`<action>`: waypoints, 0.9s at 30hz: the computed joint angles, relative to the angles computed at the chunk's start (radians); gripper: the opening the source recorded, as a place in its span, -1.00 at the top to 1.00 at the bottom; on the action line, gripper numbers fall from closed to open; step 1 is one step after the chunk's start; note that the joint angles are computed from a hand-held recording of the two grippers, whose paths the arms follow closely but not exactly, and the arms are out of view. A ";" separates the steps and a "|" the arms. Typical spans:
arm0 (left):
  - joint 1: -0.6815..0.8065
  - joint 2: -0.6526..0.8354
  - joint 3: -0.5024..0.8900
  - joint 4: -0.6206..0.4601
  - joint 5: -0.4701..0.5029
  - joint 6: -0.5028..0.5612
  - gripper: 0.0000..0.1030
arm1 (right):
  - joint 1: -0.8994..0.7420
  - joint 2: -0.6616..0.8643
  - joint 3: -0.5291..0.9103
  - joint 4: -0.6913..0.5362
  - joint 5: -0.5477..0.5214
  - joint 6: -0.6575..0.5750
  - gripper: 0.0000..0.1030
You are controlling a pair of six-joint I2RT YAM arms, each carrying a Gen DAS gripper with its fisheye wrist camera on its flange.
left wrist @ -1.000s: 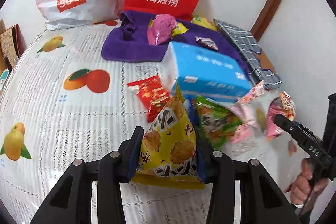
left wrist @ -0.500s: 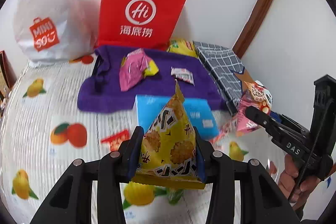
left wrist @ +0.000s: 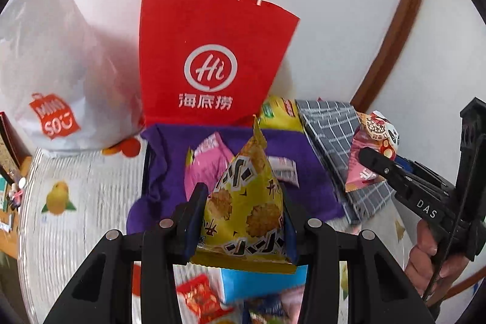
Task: Organize snacks
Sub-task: 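Carry the yellow chip bag and panda-face bag with both tools toward the purple towel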
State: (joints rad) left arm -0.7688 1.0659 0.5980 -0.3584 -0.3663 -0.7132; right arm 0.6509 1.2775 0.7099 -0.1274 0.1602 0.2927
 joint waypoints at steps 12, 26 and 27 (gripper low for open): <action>0.292 0.249 0.070 0.179 0.186 0.161 0.19 | -0.094 0.311 0.204 0.114 -0.112 -0.093 0.21; 0.416 0.357 0.057 0.240 0.285 0.207 0.19 | -0.147 0.537 0.303 0.083 -0.185 -0.179 0.21; 0.420 0.358 0.056 0.241 0.289 0.208 0.19 | -0.147 0.535 0.301 0.082 -0.189 -0.186 0.21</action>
State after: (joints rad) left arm -0.3486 1.4234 0.6539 -0.1176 -0.0776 -0.5052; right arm 0.5036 1.8129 1.0110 -0.0457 -0.0287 0.1069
